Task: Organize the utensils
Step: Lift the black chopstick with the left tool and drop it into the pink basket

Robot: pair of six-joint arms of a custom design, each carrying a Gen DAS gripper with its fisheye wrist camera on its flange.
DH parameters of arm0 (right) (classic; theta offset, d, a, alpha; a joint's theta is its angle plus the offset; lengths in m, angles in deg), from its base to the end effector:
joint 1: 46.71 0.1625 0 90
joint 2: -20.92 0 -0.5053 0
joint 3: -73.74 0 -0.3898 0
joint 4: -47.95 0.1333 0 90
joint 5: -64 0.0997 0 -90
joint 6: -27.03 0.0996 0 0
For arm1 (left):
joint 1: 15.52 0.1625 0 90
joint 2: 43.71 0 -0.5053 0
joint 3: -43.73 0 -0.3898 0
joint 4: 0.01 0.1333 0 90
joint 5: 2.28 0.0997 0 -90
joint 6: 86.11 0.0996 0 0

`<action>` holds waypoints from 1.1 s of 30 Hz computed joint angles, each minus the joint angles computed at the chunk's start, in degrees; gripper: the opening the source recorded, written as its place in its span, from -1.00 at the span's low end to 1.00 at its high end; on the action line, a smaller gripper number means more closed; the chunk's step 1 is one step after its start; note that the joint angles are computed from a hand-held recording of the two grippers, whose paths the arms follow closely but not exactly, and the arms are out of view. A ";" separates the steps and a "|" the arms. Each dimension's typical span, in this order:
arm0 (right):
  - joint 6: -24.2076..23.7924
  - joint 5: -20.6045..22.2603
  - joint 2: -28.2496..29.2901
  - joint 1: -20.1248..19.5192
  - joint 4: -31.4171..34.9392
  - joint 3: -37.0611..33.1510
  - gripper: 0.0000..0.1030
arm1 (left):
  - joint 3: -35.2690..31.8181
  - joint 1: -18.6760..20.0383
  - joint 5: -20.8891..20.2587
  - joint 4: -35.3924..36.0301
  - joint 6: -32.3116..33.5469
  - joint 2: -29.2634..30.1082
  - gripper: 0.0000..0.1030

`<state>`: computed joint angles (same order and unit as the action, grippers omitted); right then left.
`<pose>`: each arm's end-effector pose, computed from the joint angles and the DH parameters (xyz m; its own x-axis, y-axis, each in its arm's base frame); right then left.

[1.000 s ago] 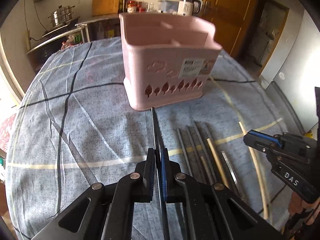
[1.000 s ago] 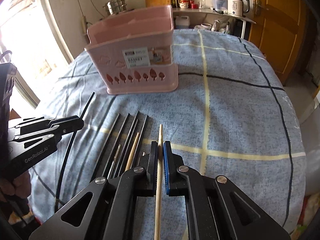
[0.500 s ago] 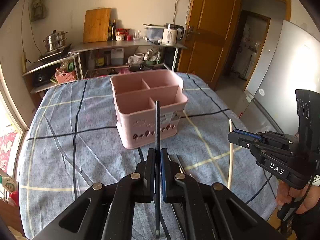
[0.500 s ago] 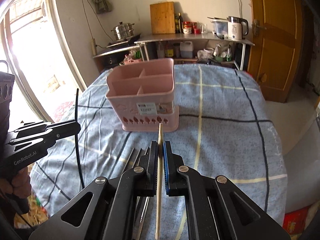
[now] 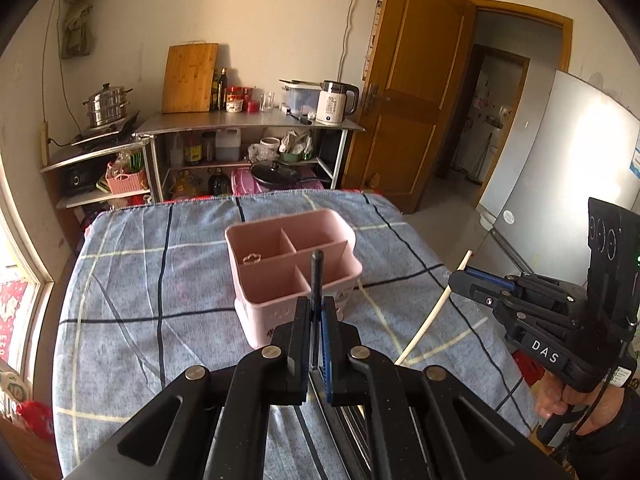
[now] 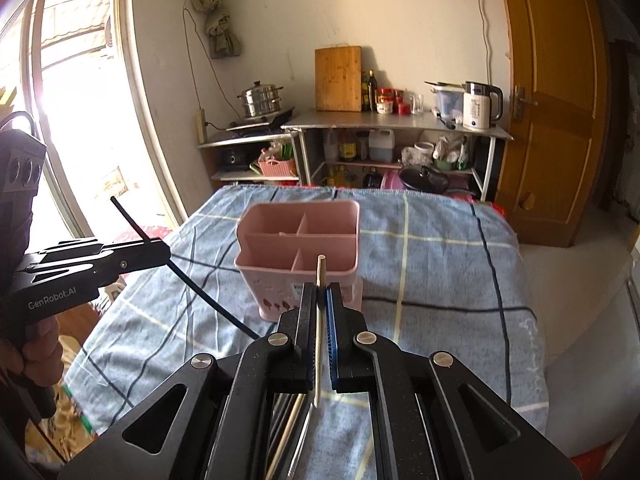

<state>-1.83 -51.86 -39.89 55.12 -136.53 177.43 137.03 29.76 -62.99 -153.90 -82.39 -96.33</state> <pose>0.2241 -0.6317 0.3608 -0.7713 -0.1620 0.6155 -0.5705 0.6049 -0.5556 -0.3831 -0.6455 0.2694 -0.7118 0.5181 -0.4743 0.6943 0.6207 -0.3641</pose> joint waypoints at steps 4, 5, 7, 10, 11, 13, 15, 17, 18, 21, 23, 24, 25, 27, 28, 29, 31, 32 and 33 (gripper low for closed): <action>-0.60 0.92 0.93 0.55 -0.07 -2.49 -0.91 | -3.31 0.08 -0.89 1.59 -0.22 0.72 -0.91; -0.55 1.29 1.08 0.57 0.05 -3.05 -0.91 | -4.01 0.04 -0.84 1.74 -0.14 0.84 -0.91; -0.56 1.92 1.50 0.70 0.04 -4.31 -0.91 | -5.90 0.04 -1.01 2.07 0.31 1.31 -0.92; -0.41 3.02 2.61 1.03 0.47 -7.15 -0.91 | -8.96 0.09 -1.08 2.50 1.15 2.20 -0.92; -0.46 3.08 2.93 1.24 0.27 -7.67 -0.91 | -9.91 0.12 -1.06 2.64 1.30 2.49 -0.92; -0.84 3.60 3.96 1.61 0.10 -9.64 -0.91 | -12.35 0.28 -1.00 3.15 1.54 3.30 -0.92; -0.90 4.09 4.83 1.90 0.30 -11.37 -0.91 | -14.73 0.46 -0.74 3.47 1.84 4.17 -0.92; -1.01 4.55 5.73 2.19 0.39 -12.95 -0.91 | -16.49 0.60 -0.46 3.60 2.08 4.85 -0.92; -0.93 4.98 6.11 2.21 0.60 -13.66 -0.91 | -17.11 0.69 -0.30 3.35 2.30 5.13 -0.91; -0.85 5.44 7.56 2.39 0.67 -15.64 -0.91 | -18.67 1.23 0.08 2.91 2.35 6.05 -0.91; -0.43 5.80 8.45 2.21 0.77 -16.54 -0.91 | -19.42 1.72 0.48 2.84 2.56 6.81 -0.91; -0.24 5.90 8.90 2.06 0.99 -16.97 -0.91 | -19.72 2.11 0.55 3.13 2.21 7.18 -0.91; 0.01 5.90 9.33 1.89 1.22 -17.27 -0.91 | -19.74 2.47 0.35 3.32 1.98 7.37 -0.91; 0.75 6.10 9.87 1.50 1.92 -17.61 -0.91 | -19.74 3.20 0.00 4.12 1.39 7.74 -0.91; 0.90 5.87 10.23 1.31 2.21 -17.74 -0.91 | -19.61 3.60 0.08 4.51 1.06 8.01 -0.91; 0.99 5.66 10.37 1.18 2.52 -17.78 -0.91 | -19.34 3.89 0.01 4.54 0.95 8.06 -0.91; 1.45 5.35 10.76 0.68 3.57 -17.79 -0.91 | -18.98 4.71 -0.33 5.21 -0.13 8.33 -0.91; 1.52 5.22 10.90 0.42 4.17 -18.08 -0.91 | -18.80 5.01 -0.41 5.44 -0.61 8.42 -0.91; 1.65 4.85 11.12 0.19 4.54 -18.08 -0.91 | -18.60 5.23 -0.43 5.53 -0.88 8.45 -0.91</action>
